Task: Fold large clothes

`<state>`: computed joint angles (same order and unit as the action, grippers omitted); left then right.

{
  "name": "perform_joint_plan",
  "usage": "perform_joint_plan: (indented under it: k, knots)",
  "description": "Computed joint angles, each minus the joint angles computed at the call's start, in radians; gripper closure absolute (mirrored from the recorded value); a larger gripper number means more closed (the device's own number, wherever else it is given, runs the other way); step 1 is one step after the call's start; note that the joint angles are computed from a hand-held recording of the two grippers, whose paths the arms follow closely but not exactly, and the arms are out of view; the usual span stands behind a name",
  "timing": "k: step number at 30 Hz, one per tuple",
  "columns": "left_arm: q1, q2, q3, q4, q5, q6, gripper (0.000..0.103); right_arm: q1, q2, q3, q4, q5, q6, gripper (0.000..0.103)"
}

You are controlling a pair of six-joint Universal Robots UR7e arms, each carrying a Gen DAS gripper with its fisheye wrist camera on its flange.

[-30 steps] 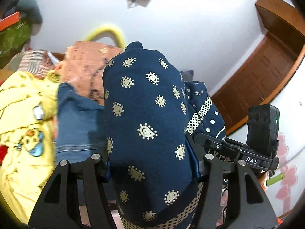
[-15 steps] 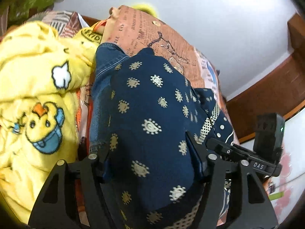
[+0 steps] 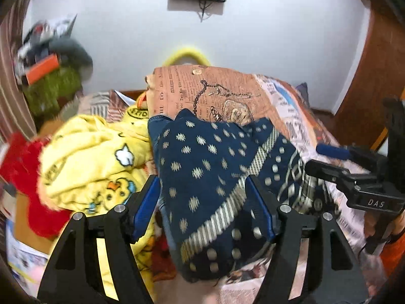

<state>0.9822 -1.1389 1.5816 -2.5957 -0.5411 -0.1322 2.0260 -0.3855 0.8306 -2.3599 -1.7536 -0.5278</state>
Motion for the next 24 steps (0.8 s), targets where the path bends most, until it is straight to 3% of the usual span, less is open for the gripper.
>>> perform_joint_plan:
  k: [4, 8, 11, 16, 19, 24]
  knots:
    - [-0.006, 0.0, 0.04, 0.088, 0.063, -0.048, 0.031, 0.011, 0.008, 0.047, -0.063, -0.083, -0.029, 0.027]
    - [0.017, -0.018, 0.089, 0.035, 0.041, -0.09, 0.015, 0.006, 0.02, 0.077, -0.077, -0.189, -0.073, 0.024]
    - [0.044, -0.035, 0.104, 0.029, -0.041, -0.133, 0.015, -0.02, -0.004, 0.111, -0.055, -0.16, -0.047, 0.02]
    - [0.042, -0.056, 0.118, 0.06, -0.061, -0.219, 0.013, -0.043, -0.046, 0.124, 0.019, -0.12, 0.042, 0.02]
    - [0.016, -0.072, 0.134, 0.109, -0.018, -0.244, 0.013, -0.04, -0.083, 0.172, -0.033, -0.137, 0.034, 0.019]
    - [-0.053, -0.11, 0.168, 0.336, 0.097, -0.368, 0.014, -0.027, -0.124, 0.212, -0.063, -0.217, 0.058, 0.019]
